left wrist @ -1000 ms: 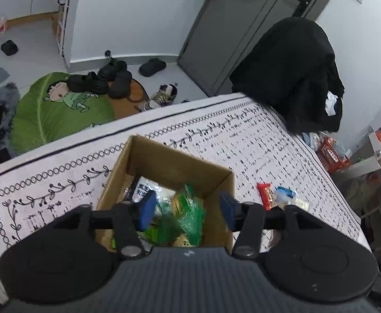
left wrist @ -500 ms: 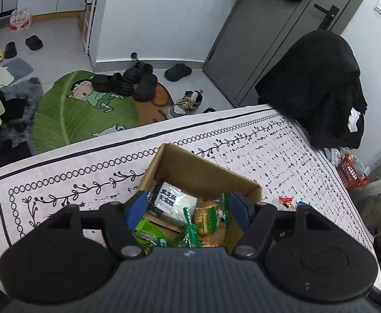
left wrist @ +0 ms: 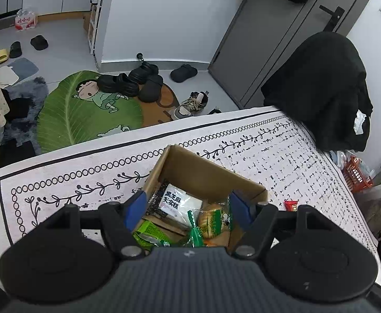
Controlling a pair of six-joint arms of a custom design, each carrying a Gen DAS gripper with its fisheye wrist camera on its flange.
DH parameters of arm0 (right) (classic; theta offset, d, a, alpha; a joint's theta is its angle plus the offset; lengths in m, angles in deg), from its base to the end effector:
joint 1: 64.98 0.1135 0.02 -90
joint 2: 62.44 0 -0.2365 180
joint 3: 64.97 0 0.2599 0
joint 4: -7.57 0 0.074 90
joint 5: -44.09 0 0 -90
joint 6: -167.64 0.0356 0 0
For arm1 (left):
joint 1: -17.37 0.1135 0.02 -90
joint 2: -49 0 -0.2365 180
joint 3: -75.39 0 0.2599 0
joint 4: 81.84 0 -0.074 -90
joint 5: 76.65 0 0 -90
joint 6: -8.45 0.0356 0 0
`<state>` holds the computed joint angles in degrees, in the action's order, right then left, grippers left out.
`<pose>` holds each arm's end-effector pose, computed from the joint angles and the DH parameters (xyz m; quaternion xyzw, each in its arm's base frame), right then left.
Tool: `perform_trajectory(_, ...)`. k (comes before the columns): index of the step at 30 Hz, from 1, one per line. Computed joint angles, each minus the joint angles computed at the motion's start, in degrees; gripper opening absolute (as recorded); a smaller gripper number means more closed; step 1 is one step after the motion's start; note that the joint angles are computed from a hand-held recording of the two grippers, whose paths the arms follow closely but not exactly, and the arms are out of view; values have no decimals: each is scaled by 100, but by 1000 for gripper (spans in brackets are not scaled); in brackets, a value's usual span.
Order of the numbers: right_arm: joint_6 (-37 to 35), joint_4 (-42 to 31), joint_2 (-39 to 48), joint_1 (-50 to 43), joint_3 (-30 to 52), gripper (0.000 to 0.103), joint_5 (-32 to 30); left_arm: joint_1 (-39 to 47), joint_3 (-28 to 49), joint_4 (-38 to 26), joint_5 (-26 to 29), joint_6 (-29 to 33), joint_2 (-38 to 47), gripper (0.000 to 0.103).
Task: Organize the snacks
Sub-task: 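Lower the clear stick packet into the box and open the right tool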
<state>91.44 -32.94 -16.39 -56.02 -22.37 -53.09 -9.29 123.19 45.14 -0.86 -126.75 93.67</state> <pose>0.1909 0.0346 0.1922 0.0143 0.9188 0.1335 0.3712 0.1659 -0.0735 0.2110 -0.1920 0.9131 -0.1056 0.3437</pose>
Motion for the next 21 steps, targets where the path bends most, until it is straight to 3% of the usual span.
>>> perform_trajectory(9, -532, -549, -562, -939, 3, 28, -445, -280, 117, -1, -305, -171, 216, 75)
perform_trajectory(18, -1697, -1028, -804, -2923, -84, 35, -1502, -962, 113, 232, -680, -478, 310, 85)
perform_trajectory(21, -2129, -1030, -666, -3579, -47, 45, -1876, -1289, 133, 368, -811, -540, 413, 89)
